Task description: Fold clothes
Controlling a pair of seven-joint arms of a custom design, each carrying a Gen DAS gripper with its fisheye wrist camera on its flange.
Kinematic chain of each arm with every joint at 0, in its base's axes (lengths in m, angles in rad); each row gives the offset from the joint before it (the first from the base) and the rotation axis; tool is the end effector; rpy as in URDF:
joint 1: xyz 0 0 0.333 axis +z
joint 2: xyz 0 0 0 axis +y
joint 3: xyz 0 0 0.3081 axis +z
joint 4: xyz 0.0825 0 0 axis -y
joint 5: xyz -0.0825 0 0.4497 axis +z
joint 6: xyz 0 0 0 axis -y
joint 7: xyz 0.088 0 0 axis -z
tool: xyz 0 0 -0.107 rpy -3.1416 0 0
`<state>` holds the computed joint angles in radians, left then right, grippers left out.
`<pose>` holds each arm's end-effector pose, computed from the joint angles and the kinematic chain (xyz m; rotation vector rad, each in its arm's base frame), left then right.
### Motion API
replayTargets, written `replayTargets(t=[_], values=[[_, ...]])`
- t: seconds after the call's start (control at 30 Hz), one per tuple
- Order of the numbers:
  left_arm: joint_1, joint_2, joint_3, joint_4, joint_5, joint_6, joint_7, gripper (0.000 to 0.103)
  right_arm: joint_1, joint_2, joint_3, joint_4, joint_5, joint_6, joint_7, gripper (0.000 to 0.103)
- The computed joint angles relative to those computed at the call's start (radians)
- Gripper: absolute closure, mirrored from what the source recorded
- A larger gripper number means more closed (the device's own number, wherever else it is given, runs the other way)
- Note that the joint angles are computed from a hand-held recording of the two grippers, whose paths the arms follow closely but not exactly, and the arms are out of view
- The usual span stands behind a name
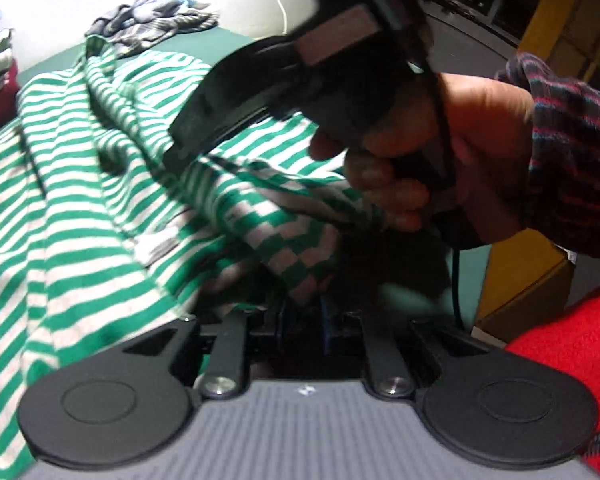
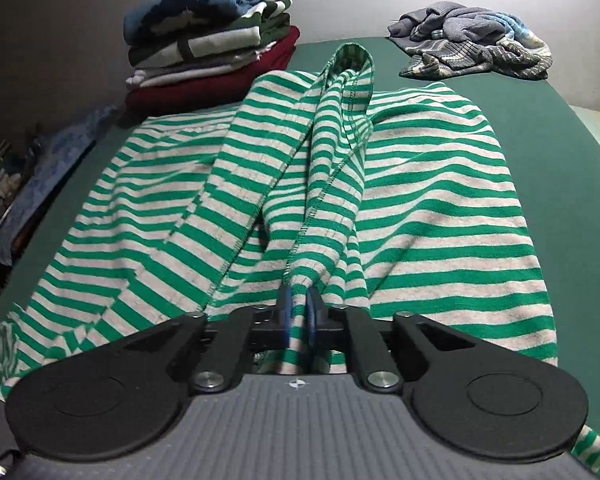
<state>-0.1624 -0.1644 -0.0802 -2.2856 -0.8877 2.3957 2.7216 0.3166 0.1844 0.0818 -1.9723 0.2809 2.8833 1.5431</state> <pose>0.5543 -0.1439 0.4085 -1.0930 2.7086 -1.0873 0.6462 0.2522 0.4176 -1.8584 1.5598 -0.3269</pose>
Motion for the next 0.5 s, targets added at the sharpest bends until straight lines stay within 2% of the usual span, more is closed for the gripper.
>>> replayTargets(t=[0.07, 0.13, 0.2, 0.23, 0.3, 0.43, 0.5], values=[[0.002, -0.012, 0.003, -0.011, -0.004, 0.012, 0.001, 0.084, -0.043, -0.022, 0.061, -0.025, 0.138, 0.045, -0.154, 0.095], [0.004, -0.018, 0.012, -0.011, -0.022, 0.007, -0.001, 0.076, -0.037, -0.039, 0.068, -0.039, 0.159, 0.059, -0.241, 0.095], [0.005, -0.023, 0.019, -0.009, -0.046, 0.002, -0.003, 0.060, -0.042, -0.037, 0.070, -0.020, 0.189, -0.014, -0.320, 0.090], [0.007, -0.016, 0.024, 0.001, -0.059, -0.007, -0.003, 0.055, -0.043, -0.028, 0.065, 0.004, 0.197, -0.088, -0.337, 0.085], [0.013, 0.006, 0.025, 0.026, -0.080, -0.018, -0.016, 0.039, -0.032, -0.025, 0.049, 0.011, 0.193, -0.126, -0.325, 0.073], [0.017, 0.062, -0.009, 0.069, -0.081, 0.028, -0.084, 0.037, -0.041, -0.039, 0.062, -0.015, 0.367, 0.023, -0.355, 0.067], [0.019, 0.091, -0.025, 0.093, -0.074, 0.048, -0.124, 0.040, -0.022, -0.015, 0.028, 0.007, 0.335, 0.081, -0.229, 0.058]])
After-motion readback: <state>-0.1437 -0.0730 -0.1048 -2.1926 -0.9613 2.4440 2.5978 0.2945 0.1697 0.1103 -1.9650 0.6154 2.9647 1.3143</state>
